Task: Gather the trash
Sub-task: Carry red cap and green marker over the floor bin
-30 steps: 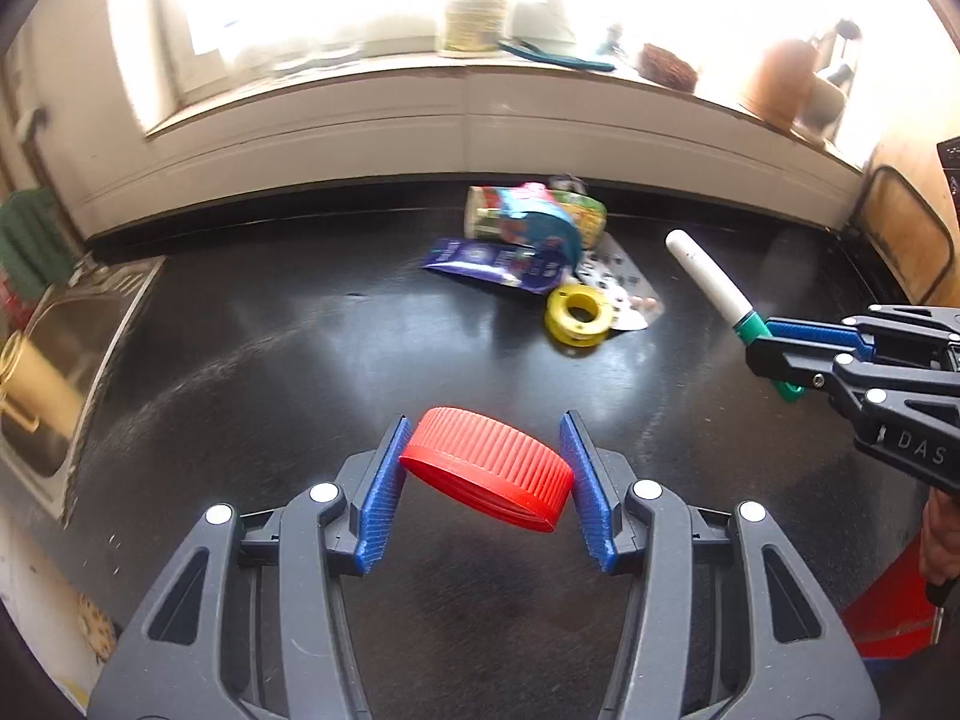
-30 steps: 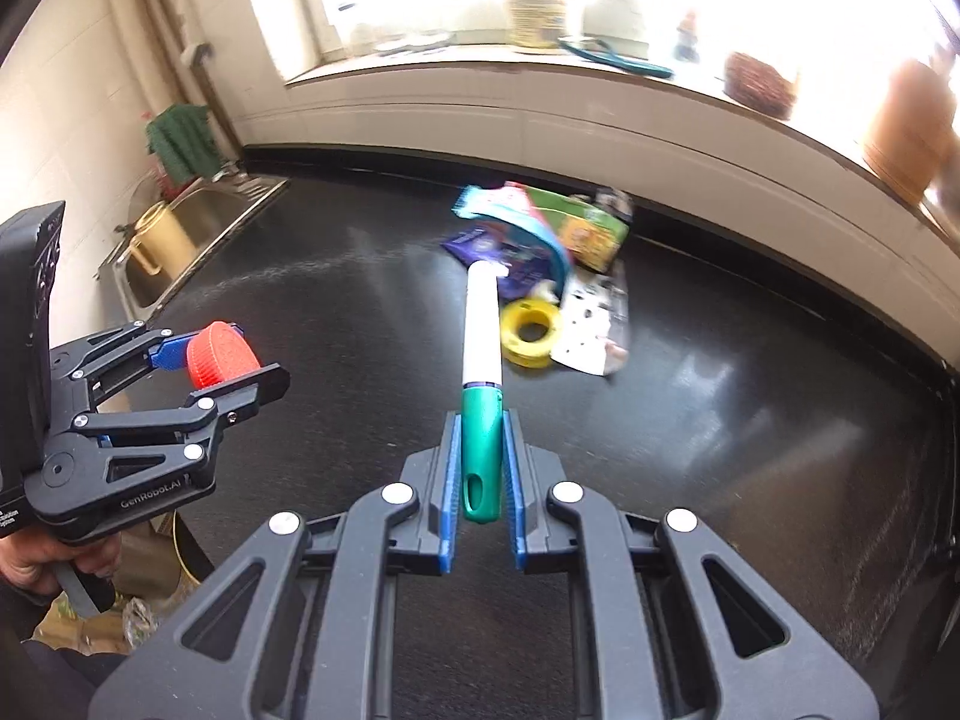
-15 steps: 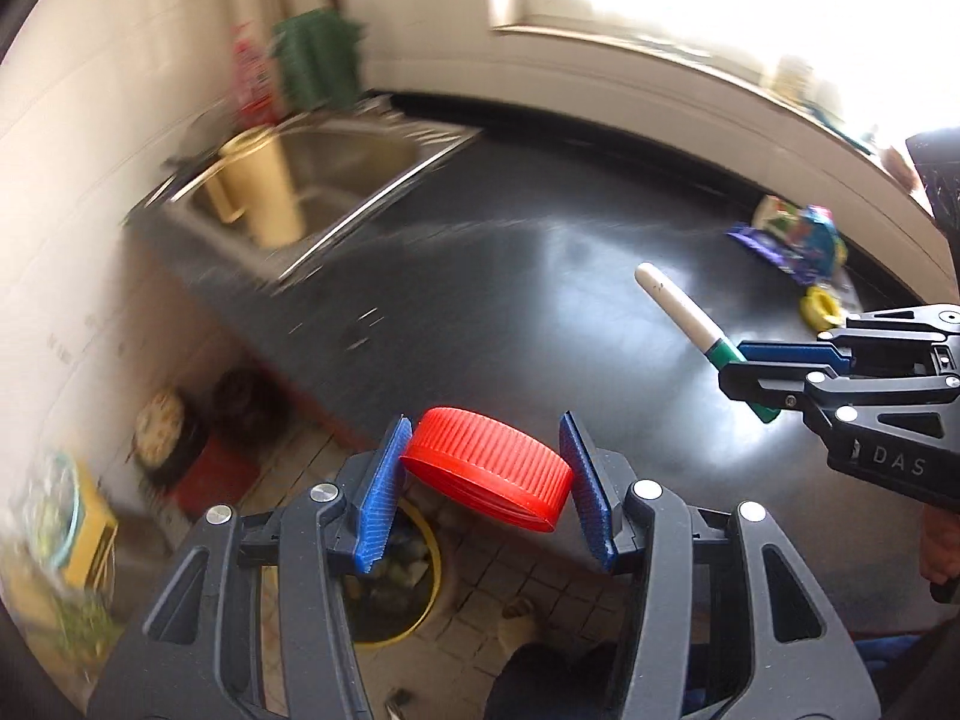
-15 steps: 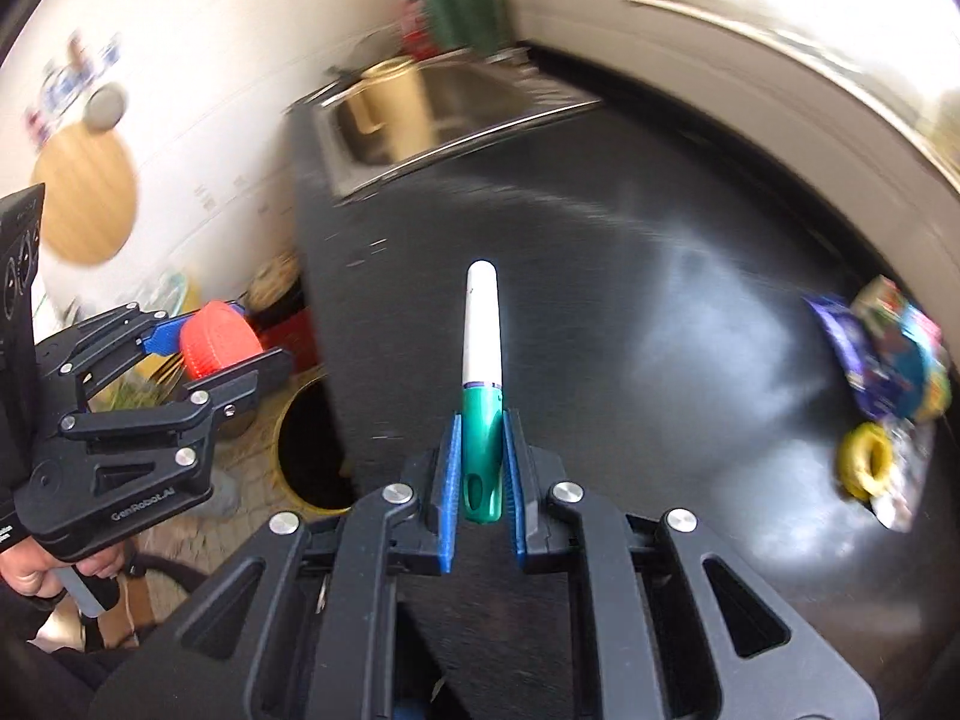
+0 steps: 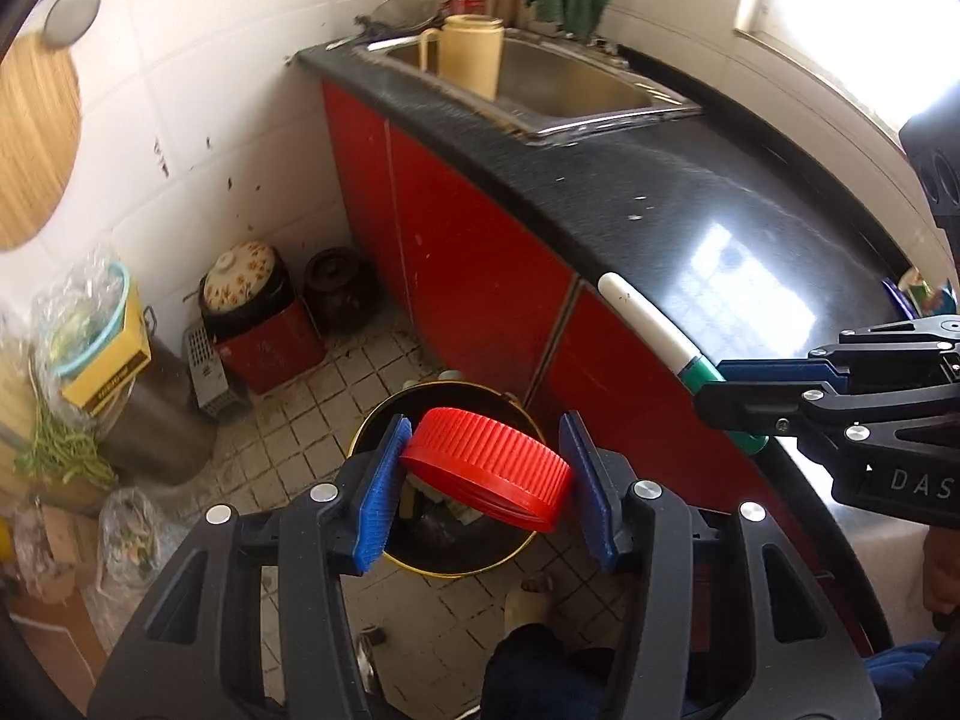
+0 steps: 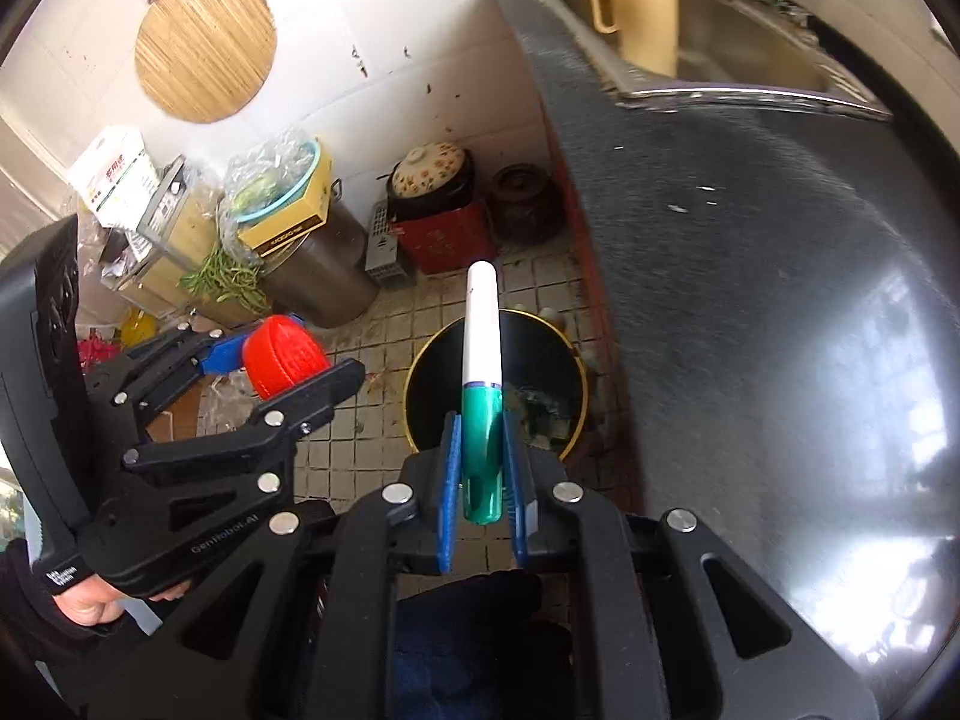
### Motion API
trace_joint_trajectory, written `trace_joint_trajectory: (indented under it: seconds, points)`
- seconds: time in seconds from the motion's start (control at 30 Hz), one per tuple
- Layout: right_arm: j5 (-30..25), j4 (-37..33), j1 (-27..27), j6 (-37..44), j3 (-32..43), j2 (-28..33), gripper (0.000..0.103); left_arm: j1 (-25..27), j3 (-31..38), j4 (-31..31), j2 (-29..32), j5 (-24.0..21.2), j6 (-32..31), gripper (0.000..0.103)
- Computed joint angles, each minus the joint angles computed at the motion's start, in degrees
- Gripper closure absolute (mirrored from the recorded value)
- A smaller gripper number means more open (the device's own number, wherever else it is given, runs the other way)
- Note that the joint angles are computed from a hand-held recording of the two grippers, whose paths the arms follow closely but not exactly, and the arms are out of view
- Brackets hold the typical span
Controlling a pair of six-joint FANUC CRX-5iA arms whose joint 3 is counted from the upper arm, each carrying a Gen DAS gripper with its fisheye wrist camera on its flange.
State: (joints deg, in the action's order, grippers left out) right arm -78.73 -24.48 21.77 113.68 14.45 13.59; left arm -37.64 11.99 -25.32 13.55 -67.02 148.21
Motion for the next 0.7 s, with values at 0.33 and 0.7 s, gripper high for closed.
trace_joint_trajectory:
  seconds: [0.33,0.7]
  points:
    - [0.29,2.35,4.34,-4.41,3.66,7.05,0.089,5.99,-7.59,4.05,-1.05,7.93,0.82,0.053]
    - [-0.65,2.4,4.73,-4.7,6.55,9.11,0.088,8.17,-10.07,6.86,-0.97,11.2,-3.56,0.047]
